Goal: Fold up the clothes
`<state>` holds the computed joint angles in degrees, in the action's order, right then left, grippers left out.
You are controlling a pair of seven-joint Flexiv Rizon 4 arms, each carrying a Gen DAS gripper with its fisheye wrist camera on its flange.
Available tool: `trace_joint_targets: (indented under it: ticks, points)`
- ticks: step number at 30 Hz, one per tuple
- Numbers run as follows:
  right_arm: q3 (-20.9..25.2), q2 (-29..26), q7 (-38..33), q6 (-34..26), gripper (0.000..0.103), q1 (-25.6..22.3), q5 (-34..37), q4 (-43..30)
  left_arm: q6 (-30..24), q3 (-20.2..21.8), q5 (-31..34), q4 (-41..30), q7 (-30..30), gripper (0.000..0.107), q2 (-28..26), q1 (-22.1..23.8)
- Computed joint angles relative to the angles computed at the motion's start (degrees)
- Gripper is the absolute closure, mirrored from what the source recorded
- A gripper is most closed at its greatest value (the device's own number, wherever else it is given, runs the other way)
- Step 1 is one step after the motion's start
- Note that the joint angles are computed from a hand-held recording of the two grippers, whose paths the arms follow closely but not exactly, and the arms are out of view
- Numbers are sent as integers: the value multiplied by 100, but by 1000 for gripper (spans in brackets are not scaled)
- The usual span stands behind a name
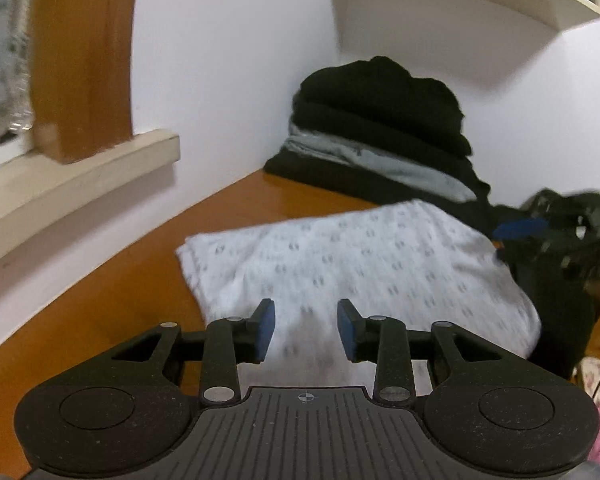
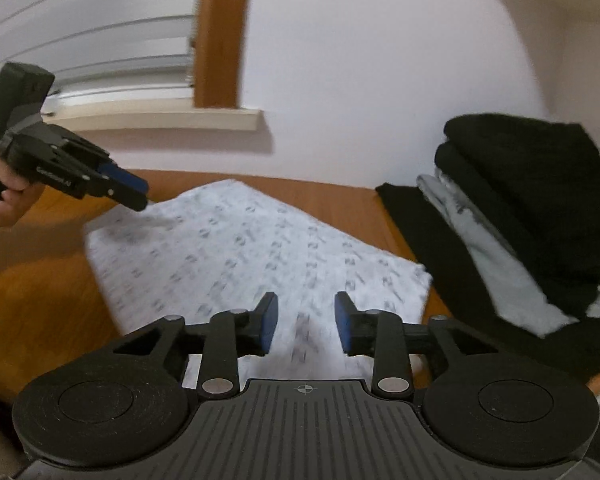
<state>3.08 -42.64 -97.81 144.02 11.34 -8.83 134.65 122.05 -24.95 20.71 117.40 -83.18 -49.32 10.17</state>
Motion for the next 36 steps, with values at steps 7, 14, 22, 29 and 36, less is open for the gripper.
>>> trace_joint_targets:
  ticks: [7,14,22,29,36]
  points:
    - [31,-571,586,-403,70,-357,-303,-762,-960,469,-923,-1116,428,74,-372,-591]
    - [-41,-834,1010,-331,58,-762,-551,-1007,-795,88,-1099,-1211,473,52,-659,-141]
    - [223,-1242,2120,-637,46,-1457,-1491,-1700,-1250,-492,-1065,-1480,656,48,-975,240]
    - [293,-1472,2779,-682,72,-1751,-2550,-2081,-1539,-989,-1015,-1705,1172,50,-1270,511]
    - [-29,-1371,2374,-224,89,-1070,-1680,-1797,-1502,-1459,-1013,-1673,1774,91,-1560,739]
